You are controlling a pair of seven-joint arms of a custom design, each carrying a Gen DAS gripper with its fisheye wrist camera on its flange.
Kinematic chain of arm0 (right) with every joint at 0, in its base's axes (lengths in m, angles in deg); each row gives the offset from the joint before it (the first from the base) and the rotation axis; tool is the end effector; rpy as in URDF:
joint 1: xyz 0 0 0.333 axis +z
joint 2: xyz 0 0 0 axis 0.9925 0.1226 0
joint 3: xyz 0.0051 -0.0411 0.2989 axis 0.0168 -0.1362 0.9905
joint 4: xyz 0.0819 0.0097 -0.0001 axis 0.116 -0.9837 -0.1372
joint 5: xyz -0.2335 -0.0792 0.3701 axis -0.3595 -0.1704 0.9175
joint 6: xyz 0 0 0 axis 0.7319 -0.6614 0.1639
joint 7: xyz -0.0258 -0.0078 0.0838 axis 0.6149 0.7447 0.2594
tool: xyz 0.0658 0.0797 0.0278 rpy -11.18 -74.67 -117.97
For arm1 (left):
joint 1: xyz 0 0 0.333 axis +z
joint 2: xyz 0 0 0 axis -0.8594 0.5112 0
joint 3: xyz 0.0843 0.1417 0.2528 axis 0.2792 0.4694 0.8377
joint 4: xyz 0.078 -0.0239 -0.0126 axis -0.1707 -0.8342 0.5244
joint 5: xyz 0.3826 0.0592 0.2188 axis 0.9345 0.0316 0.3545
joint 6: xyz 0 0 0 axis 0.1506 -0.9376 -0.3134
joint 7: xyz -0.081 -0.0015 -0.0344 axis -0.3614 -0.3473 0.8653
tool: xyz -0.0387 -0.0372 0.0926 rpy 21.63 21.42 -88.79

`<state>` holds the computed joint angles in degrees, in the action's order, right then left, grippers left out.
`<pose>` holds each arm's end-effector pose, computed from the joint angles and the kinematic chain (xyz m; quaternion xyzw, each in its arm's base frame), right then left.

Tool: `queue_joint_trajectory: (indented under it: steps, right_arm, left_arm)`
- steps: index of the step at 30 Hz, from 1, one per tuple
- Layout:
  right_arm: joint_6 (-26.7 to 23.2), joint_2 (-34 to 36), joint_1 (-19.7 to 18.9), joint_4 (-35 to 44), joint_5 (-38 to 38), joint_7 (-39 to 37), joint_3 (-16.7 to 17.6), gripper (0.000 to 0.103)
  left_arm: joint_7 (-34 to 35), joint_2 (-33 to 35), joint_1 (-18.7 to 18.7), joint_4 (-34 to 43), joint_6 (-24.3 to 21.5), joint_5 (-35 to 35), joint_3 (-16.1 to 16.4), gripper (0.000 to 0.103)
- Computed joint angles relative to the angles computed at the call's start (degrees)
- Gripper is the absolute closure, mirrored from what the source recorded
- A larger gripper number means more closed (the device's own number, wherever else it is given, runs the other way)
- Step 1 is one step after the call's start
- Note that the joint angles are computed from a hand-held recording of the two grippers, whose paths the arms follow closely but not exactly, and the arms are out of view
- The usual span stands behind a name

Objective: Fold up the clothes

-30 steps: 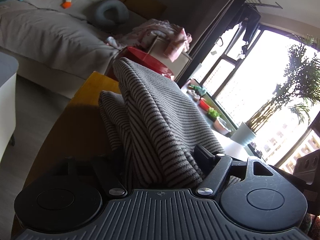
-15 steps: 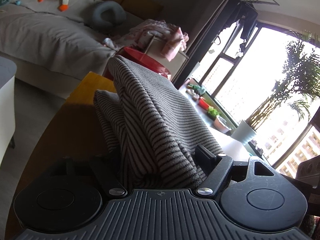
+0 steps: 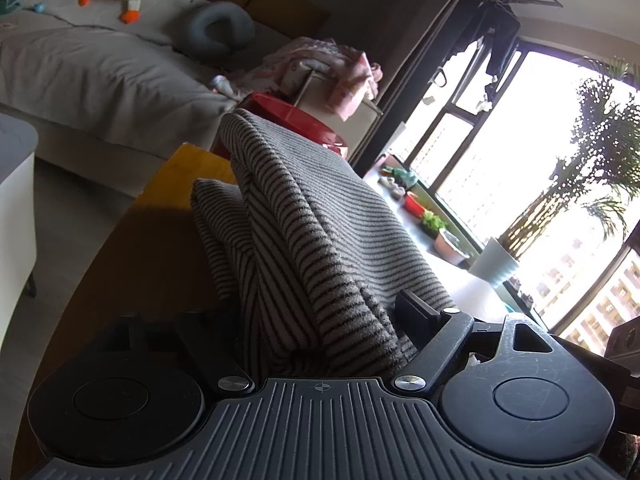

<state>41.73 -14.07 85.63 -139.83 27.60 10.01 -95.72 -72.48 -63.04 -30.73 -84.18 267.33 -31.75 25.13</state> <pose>0.6078 -0.0027 0.4994 -0.7152 0.4546 -0.0066 0.5308 0.4775 -0.2451 0.5029 -0.7341 0.4279 -0.4743 0.2303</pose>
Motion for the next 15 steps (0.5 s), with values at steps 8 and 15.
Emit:
queue_joint_trajectory:
  steps: [8, 15]
  right_arm:
    - [1.5, 0.1, 0.2, 0.1, -1.1, 1.1, 0.3, 0.020]
    - [1.8, 0.0, 0.4, 0.1, -1.5, 0.7, 0.3, 0.017]
  left_arm:
    - [-0.5, -0.9, 0.3, -0.6, 0.6, -0.6, 0.0, 0.017]
    - [-0.9, -10.6, 6.4, -1.0, 6.5, -0.9, -1.8, 0.019]
